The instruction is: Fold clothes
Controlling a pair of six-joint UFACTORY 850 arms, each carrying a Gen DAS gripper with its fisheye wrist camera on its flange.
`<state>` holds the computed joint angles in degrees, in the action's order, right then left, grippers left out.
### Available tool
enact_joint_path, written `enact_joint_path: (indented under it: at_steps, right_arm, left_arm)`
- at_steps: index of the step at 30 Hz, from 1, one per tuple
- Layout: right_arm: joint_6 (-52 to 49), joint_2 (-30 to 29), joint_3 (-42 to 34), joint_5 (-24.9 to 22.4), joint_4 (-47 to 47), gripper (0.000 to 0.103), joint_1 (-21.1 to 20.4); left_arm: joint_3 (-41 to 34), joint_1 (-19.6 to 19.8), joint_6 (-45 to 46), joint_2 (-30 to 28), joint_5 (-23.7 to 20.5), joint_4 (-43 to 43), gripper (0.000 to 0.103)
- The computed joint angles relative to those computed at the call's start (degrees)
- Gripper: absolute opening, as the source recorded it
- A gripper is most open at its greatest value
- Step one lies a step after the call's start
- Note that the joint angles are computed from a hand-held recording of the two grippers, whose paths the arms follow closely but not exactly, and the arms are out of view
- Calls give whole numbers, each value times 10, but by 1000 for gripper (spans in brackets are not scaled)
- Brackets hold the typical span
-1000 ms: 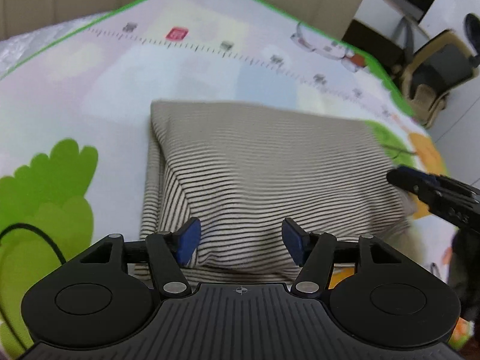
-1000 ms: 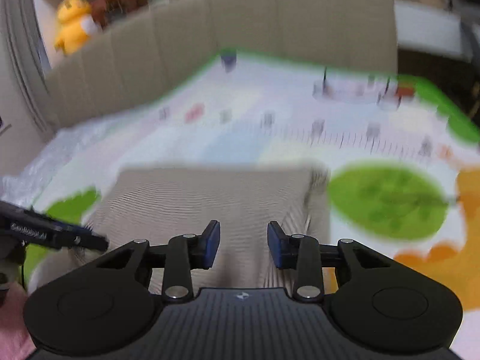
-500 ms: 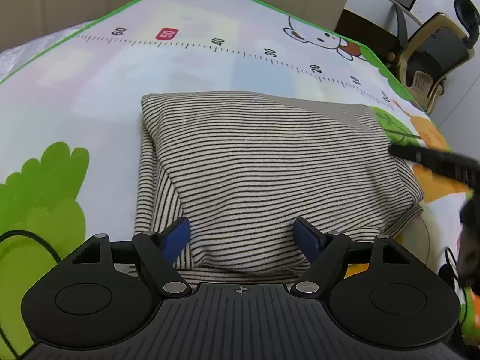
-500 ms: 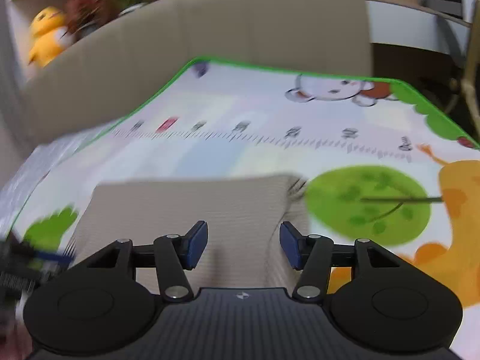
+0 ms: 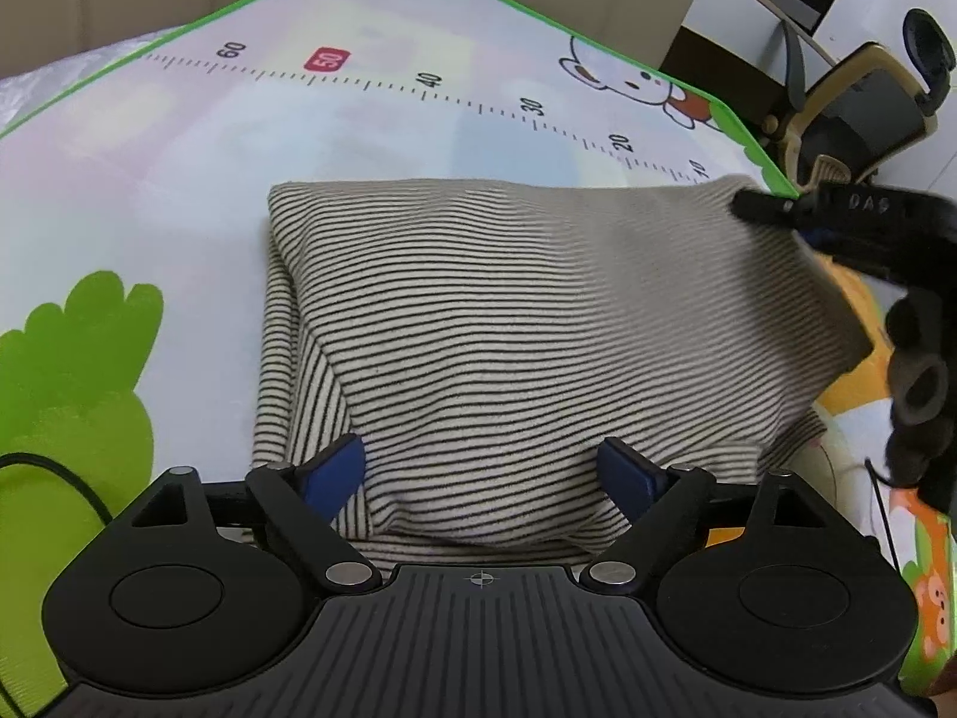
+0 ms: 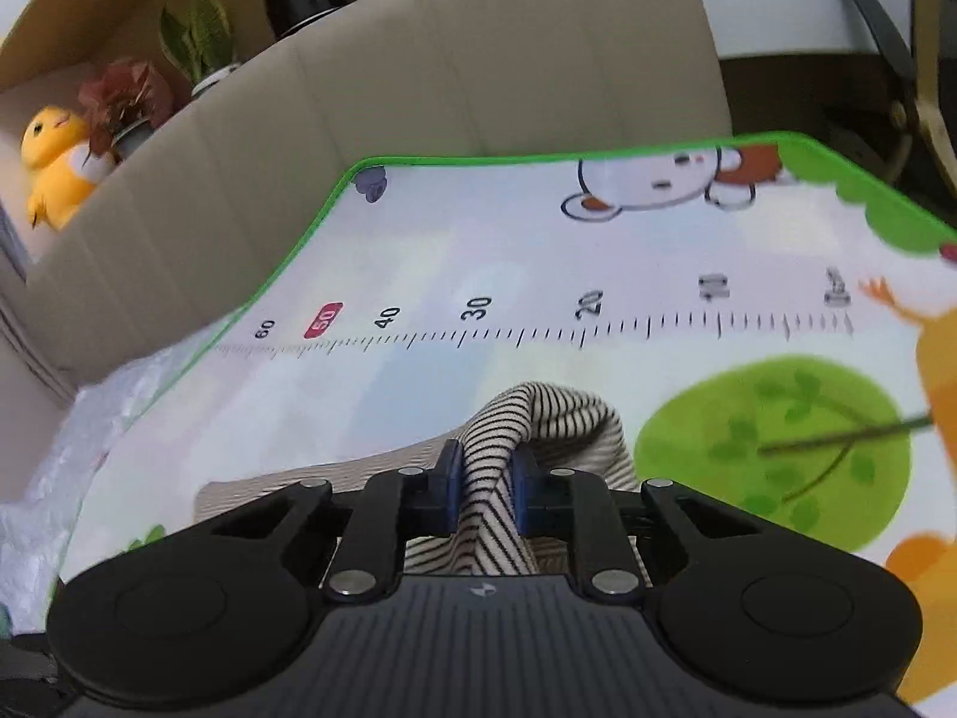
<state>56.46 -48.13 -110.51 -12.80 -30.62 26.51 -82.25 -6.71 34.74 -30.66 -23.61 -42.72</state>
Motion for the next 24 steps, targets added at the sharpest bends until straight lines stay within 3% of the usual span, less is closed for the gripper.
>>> enact_joint_path:
  at_steps: [3, 4, 6, 14, 18, 22, 24]
  right_arm:
    - [-60, -32, -35, -79, -20, 20, 8]
    - [-38, -35, -30, -89, -69, 34, 12]
    - [-10, -43, -21, -113, -150, 49, 19]
    - [69, 13, 41, -84, -258, 49, 27]
    - [-9, 44, 79, -37, -193, 49, 24]
    - [-70, 46, 95, -30, -129, 49, 18]
    - [-102, 37, 92, -33, -74, 49, 11]
  left_arm:
    - [1, 0, 5, 1, 0, -5, 90]
    - [2, 0, 6, 1, 0, -7, 90]
    - [4, 0, 12, 3, 1, -12, 90]
    - [8, -4, 0, 6, 11, 12, 91]
    - [22, -3, -19, 27, 21, 15, 87]
    - [32, 5, 4, 49, -26, -52, 68]
    - [28, 7, -4, 45, -81, -71, 64]
